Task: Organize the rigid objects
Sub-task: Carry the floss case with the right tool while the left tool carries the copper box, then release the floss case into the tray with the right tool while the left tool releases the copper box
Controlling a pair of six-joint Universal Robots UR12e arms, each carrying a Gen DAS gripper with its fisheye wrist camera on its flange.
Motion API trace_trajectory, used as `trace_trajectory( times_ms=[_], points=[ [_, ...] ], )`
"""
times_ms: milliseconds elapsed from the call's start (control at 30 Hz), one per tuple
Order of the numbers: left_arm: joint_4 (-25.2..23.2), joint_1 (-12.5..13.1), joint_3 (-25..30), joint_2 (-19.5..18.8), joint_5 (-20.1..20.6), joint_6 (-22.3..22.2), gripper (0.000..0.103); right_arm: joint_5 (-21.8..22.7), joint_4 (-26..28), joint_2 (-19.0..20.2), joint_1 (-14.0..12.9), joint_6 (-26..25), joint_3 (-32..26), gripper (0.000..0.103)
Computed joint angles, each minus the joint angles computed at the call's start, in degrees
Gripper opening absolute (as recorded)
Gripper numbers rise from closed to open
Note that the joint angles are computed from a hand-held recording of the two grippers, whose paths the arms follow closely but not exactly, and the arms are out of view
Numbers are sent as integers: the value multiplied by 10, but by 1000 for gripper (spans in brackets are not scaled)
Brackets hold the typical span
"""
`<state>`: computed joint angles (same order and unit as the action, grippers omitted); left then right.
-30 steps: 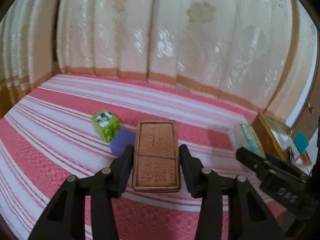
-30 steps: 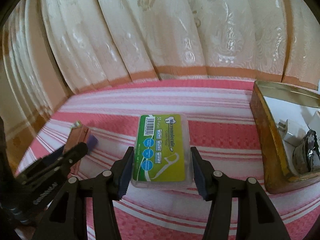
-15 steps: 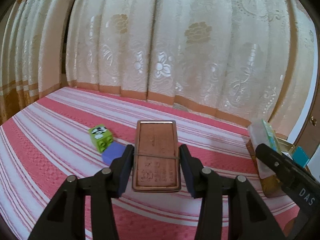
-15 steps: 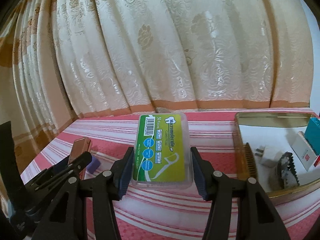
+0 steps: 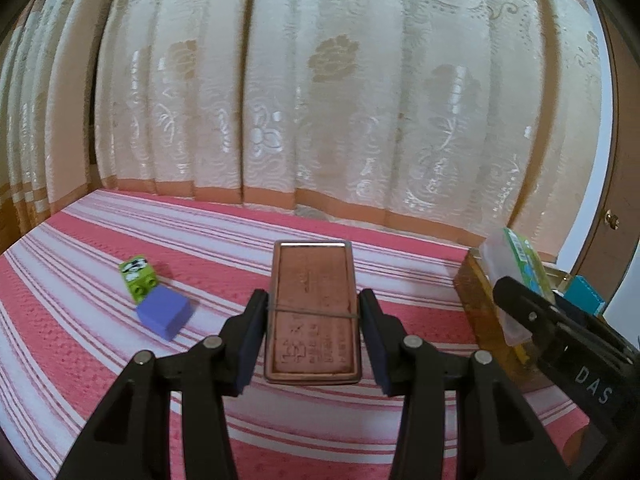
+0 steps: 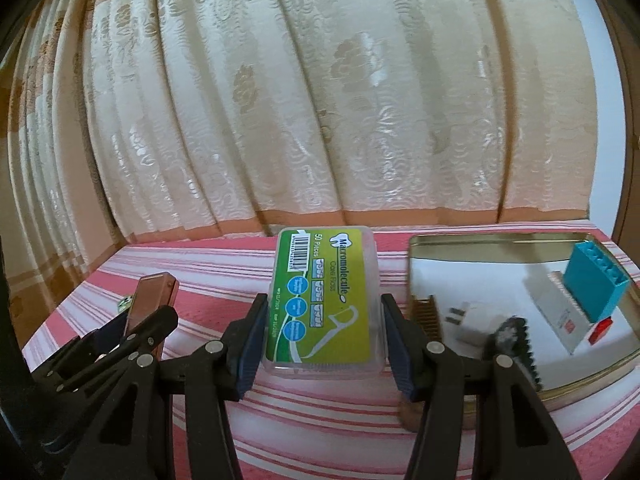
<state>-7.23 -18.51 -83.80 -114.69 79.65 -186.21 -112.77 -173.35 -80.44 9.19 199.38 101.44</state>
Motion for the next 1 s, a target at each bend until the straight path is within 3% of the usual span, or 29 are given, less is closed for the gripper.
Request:
trace_trajectory(
  times_ms=[1000],
  points=[
    [-14,-56,45,-25,-18,16,45,-34,12,-50,-48,5,51,57]
  ],
)
